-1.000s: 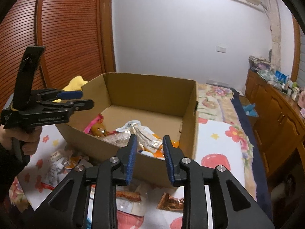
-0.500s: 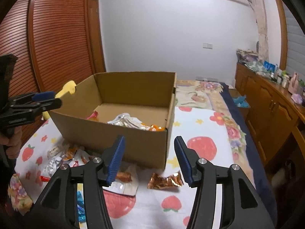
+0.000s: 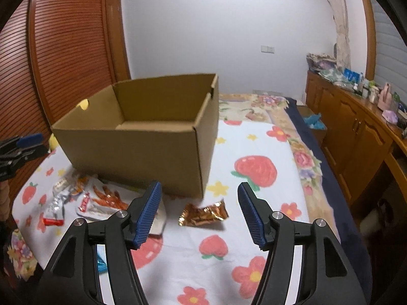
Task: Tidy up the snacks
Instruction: 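Withdraw both open tools from the box back to the snacks on the bed, then grasp the copper foil candy with the right tool while the left tool grasps the white red-banded pouch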
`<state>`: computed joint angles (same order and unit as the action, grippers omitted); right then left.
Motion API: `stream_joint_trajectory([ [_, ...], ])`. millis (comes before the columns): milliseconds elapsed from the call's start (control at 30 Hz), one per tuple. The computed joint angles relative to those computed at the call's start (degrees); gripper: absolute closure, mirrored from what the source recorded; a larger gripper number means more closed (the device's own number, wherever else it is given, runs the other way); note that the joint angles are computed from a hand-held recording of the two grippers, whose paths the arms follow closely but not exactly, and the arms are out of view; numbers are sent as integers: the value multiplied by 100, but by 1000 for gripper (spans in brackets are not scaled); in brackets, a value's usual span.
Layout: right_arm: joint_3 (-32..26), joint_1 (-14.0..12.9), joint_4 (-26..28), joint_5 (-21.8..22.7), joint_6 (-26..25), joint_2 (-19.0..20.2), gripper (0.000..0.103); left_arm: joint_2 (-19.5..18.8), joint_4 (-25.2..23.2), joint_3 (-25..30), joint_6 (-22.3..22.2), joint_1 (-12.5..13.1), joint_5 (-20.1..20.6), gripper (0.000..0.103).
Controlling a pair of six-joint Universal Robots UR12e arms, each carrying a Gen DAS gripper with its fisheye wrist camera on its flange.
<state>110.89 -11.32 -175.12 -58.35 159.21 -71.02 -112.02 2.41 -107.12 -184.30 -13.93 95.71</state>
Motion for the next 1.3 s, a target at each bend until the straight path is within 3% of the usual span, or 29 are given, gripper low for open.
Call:
stream_joint_trajectory([
  [467, -402, 153, 848, -372, 14, 417, 39, -27, 31, -527, -293, 82, 4, 41],
  [767, -533, 285, 1090, -723, 145, 547, 43, -34, 34, -653, -487, 136, -107, 41],
  [833, -533, 302, 1088, -794, 124, 540, 47, -40, 34, -662, -522, 137, -130, 41],
  [1000, -448, 310, 1024, -738, -21, 495, 72, -46, 55, -687, -608, 148, -186, 41],
  [1300, -96, 258, 534, -495, -109, 289, 77, -56, -16, -658, -722, 174, -283, 36],
])
